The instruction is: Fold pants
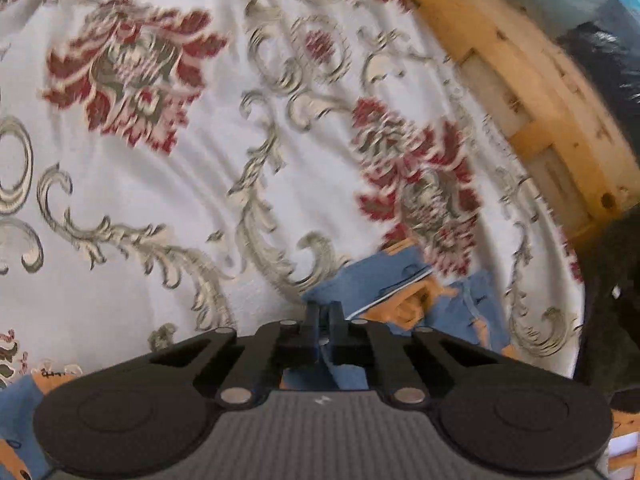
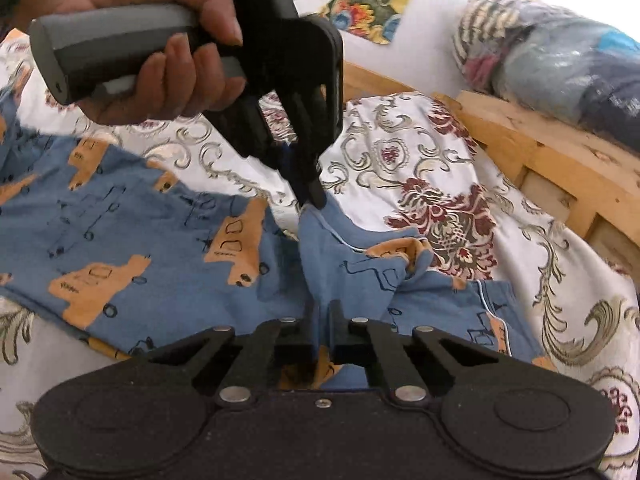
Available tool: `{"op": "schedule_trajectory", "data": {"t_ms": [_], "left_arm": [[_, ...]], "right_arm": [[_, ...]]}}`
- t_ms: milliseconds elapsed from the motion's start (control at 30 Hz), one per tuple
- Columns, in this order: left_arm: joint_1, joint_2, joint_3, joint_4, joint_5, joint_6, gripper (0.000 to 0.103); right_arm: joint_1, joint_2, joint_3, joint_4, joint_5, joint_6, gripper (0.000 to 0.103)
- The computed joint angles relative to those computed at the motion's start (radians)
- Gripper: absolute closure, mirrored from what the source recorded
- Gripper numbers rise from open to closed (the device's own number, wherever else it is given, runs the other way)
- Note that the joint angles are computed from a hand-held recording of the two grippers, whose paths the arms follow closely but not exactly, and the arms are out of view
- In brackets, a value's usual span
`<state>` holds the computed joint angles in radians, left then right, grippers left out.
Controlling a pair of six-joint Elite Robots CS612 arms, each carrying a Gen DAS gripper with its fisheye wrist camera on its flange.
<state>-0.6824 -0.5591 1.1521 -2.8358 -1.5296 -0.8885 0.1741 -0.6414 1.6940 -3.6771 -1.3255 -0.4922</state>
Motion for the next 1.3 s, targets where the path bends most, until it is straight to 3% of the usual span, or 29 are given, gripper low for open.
{"op": "schedule_trajectory", "data": {"t_ms": [233, 533, 567, 633, 700, 833, 1067, 1100, 1167, 1233, 1300], "left_arm": [[-0.027, -0.005, -0.053, -0.015, 0.033, 0.068, 0.1], [-0.072, 0.065, -0.226, 0.062, 0.003, 0.164, 0.1], [-0.076, 0.073, -0.241, 0.077, -0.01, 0.178, 0.1], [-0.085, 0.099, -0.29, 0.134, -0.026, 0.223, 0.1], [-0.094, 0.129, -0.345, 0.206, -0.04, 0.267, 0.1], [-0.106, 0.181, -0.431, 0.31, -0.06, 0.337, 0.1], [-0.094, 0.243, -0.541, 0.407, -0.161, 0.377, 0.099], [-0.092, 0.242, -0.542, 0.407, -0.17, 0.377, 0.097], [-0.09, 0.229, -0.52, 0.383, -0.171, 0.388, 0.078], [-0.088, 0.199, -0.464, 0.333, -0.156, 0.4, 0.065], [-0.086, 0.171, -0.413, 0.292, -0.126, 0.407, 0.065]], "right_arm": [[-0.019, -0.018, 0.023, -0.028, 0.009, 0.131, 0.1], [-0.057, -0.05, 0.062, 0.0, 0.037, 0.31, 0.099], [-0.061, -0.057, 0.068, 0.02, 0.041, 0.327, 0.098], [-0.064, -0.07, 0.078, 0.058, 0.034, 0.344, 0.083], [-0.069, -0.077, 0.085, 0.078, 0.019, 0.371, 0.076], [-0.075, -0.085, 0.082, 0.123, -0.017, 0.407, 0.073], [-0.071, -0.08, 0.075, 0.141, -0.086, 0.429, 0.063], [-0.07, -0.079, 0.075, 0.14, -0.094, 0.433, 0.06], [-0.07, -0.078, 0.075, 0.129, -0.104, 0.442, 0.058], [-0.074, -0.075, 0.075, 0.109, -0.114, 0.45, 0.056], [-0.074, -0.071, 0.07, 0.097, -0.129, 0.456, 0.056]]}}
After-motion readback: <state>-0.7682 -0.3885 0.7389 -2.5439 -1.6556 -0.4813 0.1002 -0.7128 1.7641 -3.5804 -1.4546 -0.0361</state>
